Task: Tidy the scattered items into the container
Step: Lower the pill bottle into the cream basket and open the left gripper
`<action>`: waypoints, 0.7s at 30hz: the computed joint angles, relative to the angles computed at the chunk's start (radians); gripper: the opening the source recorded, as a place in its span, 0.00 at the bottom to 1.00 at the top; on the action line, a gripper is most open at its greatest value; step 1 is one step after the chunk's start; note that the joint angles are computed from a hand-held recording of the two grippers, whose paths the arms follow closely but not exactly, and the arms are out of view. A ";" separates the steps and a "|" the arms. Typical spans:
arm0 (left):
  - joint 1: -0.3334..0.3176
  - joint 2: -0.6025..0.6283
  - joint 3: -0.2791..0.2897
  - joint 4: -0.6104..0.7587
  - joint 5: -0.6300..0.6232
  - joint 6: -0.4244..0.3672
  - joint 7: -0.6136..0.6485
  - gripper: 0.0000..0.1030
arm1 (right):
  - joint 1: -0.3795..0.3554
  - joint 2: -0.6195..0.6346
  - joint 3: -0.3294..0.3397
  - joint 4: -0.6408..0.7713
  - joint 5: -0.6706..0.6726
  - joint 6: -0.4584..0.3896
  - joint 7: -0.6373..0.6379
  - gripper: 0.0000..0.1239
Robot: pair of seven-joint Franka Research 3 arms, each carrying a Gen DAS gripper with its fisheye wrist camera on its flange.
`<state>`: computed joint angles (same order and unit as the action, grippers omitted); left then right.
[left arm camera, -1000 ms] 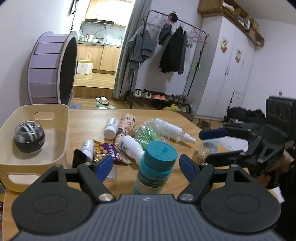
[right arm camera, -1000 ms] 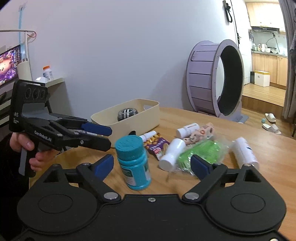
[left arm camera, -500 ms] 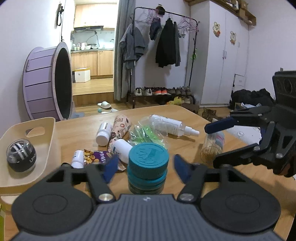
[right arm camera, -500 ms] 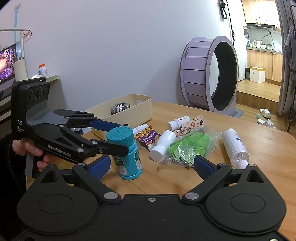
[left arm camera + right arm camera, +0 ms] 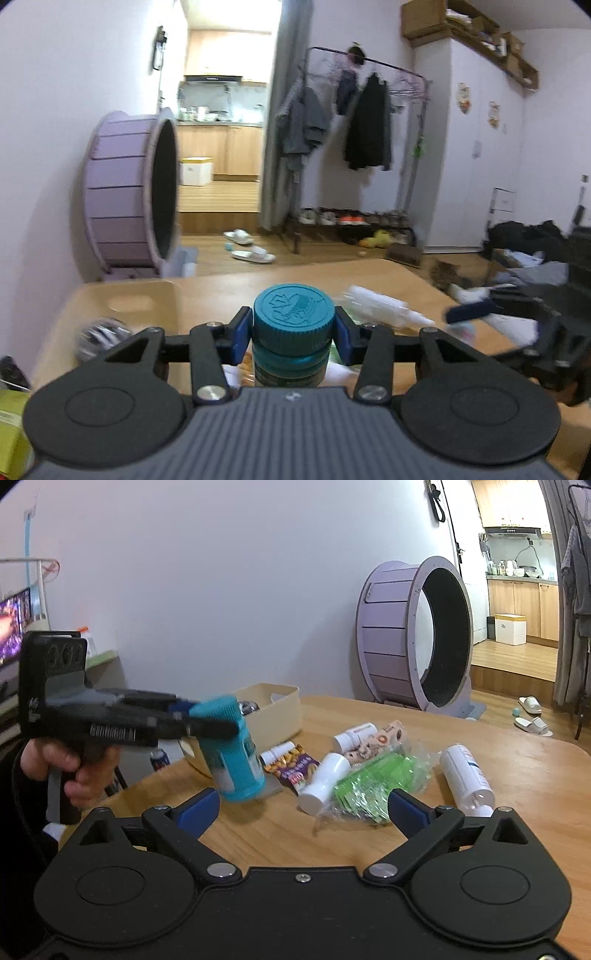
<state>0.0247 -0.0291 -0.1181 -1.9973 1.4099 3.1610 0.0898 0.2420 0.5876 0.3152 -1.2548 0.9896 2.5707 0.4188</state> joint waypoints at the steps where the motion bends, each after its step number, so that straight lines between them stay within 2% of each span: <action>1: 0.005 0.000 0.008 -0.001 -0.047 -0.008 0.043 0.44 | -0.003 0.006 0.008 0.008 0.013 -0.001 -0.004 0.79; 5: 0.031 0.026 0.034 0.017 -0.246 0.009 0.211 0.44 | -0.004 0.028 0.031 0.037 0.048 0.000 -0.033 0.79; 9: 0.036 0.064 0.044 0.060 -0.442 -0.017 0.404 0.44 | 0.005 0.051 0.039 0.069 0.070 0.009 -0.040 0.82; 11: 0.029 0.089 0.060 0.097 -0.449 -0.033 0.423 0.44 | 0.011 0.063 0.036 0.086 0.062 0.004 -0.030 0.82; 17: 0.012 0.196 0.063 0.191 -0.666 -0.117 0.647 0.44 | 0.027 0.089 0.026 0.118 0.019 0.006 0.014 0.82; 21: -0.016 0.252 0.087 0.241 -0.719 -0.158 0.706 0.44 | 0.028 0.093 0.028 0.118 0.000 0.011 0.026 0.82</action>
<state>0.0082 0.2226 -0.0311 -1.7566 0.6904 3.0029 0.7958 0.2701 0.6801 0.3435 -1.1368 0.9898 2.5819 0.4447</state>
